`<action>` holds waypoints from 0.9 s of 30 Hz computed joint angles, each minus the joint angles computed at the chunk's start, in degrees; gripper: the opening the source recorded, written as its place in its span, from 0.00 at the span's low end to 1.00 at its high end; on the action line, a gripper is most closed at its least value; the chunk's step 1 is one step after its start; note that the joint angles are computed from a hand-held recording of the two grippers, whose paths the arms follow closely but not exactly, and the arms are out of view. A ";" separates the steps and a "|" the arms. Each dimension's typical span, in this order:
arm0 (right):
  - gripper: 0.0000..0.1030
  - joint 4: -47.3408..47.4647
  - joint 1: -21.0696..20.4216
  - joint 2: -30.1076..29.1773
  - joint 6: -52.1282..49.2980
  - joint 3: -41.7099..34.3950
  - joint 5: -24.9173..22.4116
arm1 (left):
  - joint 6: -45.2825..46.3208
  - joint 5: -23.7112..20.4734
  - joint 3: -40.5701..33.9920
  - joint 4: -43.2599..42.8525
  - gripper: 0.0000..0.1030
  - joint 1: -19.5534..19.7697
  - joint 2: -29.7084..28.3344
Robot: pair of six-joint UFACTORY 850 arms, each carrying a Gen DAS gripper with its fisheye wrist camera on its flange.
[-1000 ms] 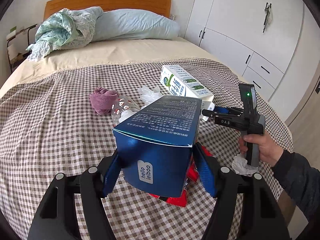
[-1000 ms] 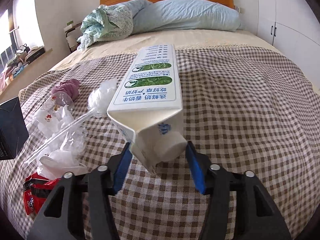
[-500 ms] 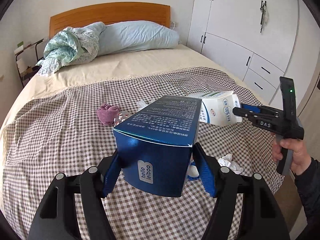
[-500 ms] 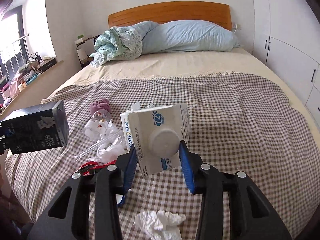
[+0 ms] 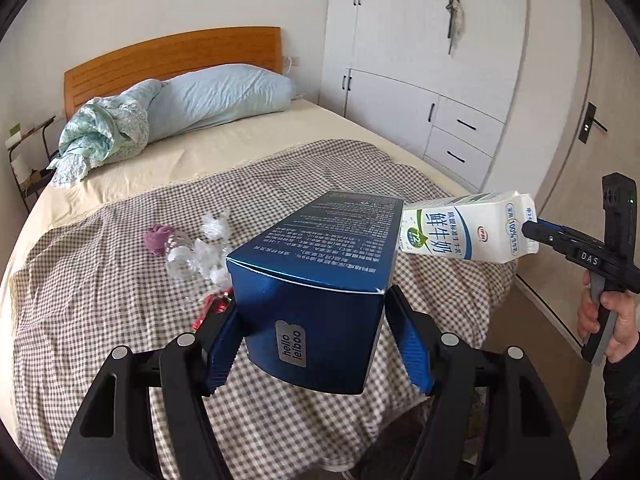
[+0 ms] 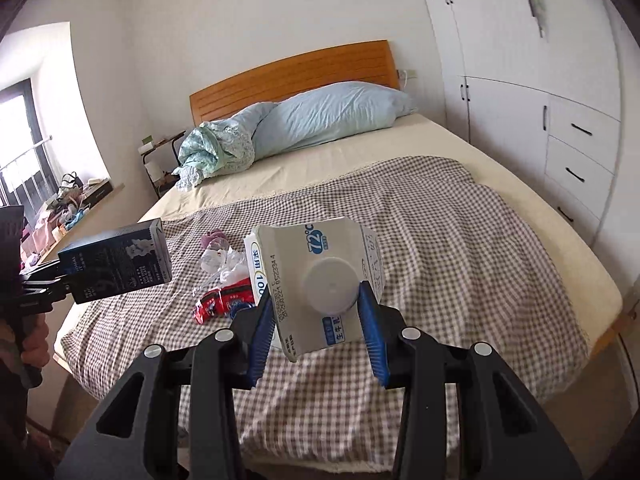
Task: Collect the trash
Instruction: 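Grasp the blue box with the left tool while the right tool grasps the white milk carton, then carry the blue box and milk carton over the trash bag and open both tools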
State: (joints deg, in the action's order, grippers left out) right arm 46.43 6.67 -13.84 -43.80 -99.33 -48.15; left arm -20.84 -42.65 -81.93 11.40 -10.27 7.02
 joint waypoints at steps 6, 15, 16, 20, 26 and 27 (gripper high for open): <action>0.39 -0.18 -9.59 14.57 -4.44 16.88 -2.07 | -1.77 -2.53 0.90 -0.55 0.64 -8.76 -0.93; 0.39 -6.28 -22.75 22.63 -7.38 33.87 -8.38 | 1.56 -3.97 0.74 -2.48 0.64 -17.70 -6.11; 0.39 -7.56 -23.26 22.88 -7.36 35.70 -8.28 | 2.82 -4.29 0.31 -3.82 0.64 -17.94 -7.09; 0.39 -10.45 -24.89 23.14 -6.22 42.37 -8.69 | 6.65 -5.67 -0.97 -7.01 0.64 -19.36 -11.45; 0.39 -14.74 -21.62 20.99 -3.09 48.60 -1.49 | 10.53 -6.85 -2.80 -10.35 0.64 -21.18 -17.97; 0.39 -14.46 -21.21 19.88 -2.85 48.83 -0.49 | 11.19 -7.04 -3.01 -10.98 0.64 -21.33 -18.82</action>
